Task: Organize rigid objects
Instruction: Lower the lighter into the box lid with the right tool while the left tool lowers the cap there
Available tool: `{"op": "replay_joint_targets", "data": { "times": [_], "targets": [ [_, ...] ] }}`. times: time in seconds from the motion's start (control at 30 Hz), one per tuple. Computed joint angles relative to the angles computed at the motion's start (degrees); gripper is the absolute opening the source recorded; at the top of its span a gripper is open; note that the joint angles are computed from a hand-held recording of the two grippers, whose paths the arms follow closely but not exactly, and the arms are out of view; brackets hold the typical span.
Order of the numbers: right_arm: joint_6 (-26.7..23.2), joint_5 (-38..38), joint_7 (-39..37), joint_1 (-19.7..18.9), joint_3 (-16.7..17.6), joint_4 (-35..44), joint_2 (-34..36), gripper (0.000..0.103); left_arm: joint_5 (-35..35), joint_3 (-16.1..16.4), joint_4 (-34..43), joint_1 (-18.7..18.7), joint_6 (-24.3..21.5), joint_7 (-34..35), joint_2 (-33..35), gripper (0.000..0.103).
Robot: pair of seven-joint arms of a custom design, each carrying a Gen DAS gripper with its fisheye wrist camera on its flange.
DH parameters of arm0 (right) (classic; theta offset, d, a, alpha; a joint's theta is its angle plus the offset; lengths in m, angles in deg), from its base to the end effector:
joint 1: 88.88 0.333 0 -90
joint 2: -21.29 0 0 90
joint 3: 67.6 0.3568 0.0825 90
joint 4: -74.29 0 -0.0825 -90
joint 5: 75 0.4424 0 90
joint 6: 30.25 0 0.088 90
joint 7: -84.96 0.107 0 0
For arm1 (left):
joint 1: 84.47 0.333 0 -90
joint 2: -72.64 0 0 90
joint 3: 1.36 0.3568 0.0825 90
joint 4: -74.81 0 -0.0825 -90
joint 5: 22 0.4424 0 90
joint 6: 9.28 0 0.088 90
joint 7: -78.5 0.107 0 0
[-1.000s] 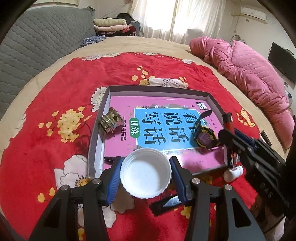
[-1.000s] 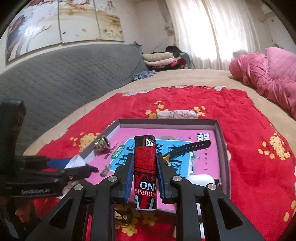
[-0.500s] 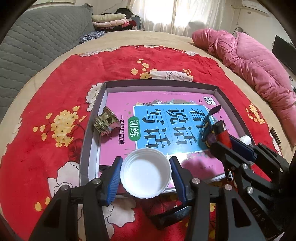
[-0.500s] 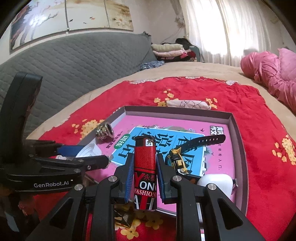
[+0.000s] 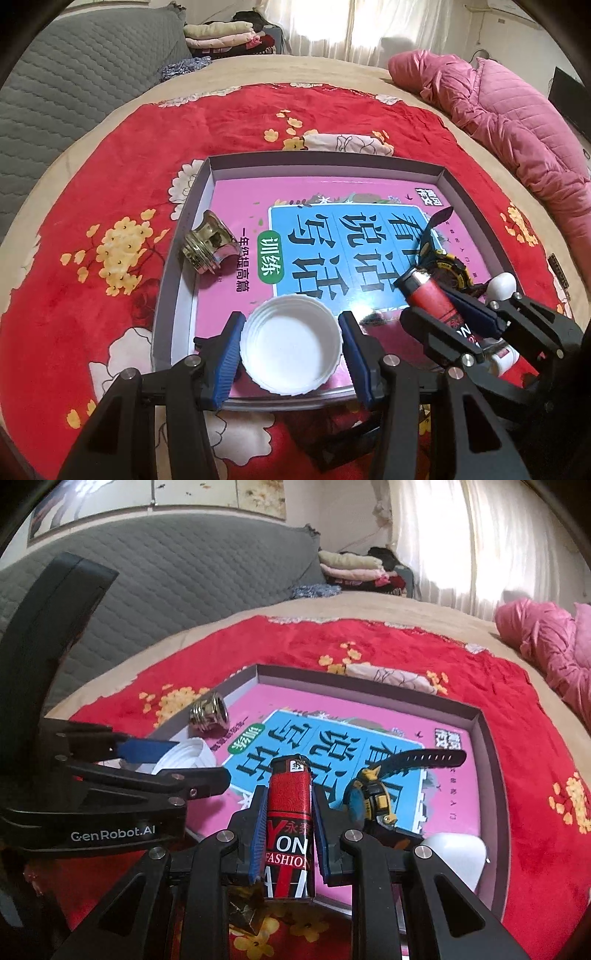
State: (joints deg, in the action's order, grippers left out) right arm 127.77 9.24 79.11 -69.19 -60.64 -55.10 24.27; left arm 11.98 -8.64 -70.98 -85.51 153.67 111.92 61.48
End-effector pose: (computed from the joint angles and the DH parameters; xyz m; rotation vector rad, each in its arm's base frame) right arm 0.5405 0.2247 0.3618 -2.1354 0.8245 -0.2290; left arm 0.4971 -0.1026 0.3866 -2.1572 1.5721 -0.5260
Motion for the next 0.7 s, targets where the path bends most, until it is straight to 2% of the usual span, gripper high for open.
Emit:
{"op": "replay_joint_targets", "data": {
  "times": [0.3,0.7],
  "targets": [
    [-0.5,-6.9,7.5,-0.5,-0.1,0.8,1.3,0.023,-1.1,0.2,0.8,-0.5,-0.6,2.3,0.8,0.051],
    [-2.3,-5.6,7.2,-1.6,-0.5,0.4,0.5,0.023,-3.2,0.3,2.7,-1.1,-1.2,5.5,3.1,0.051]
  ]
}}
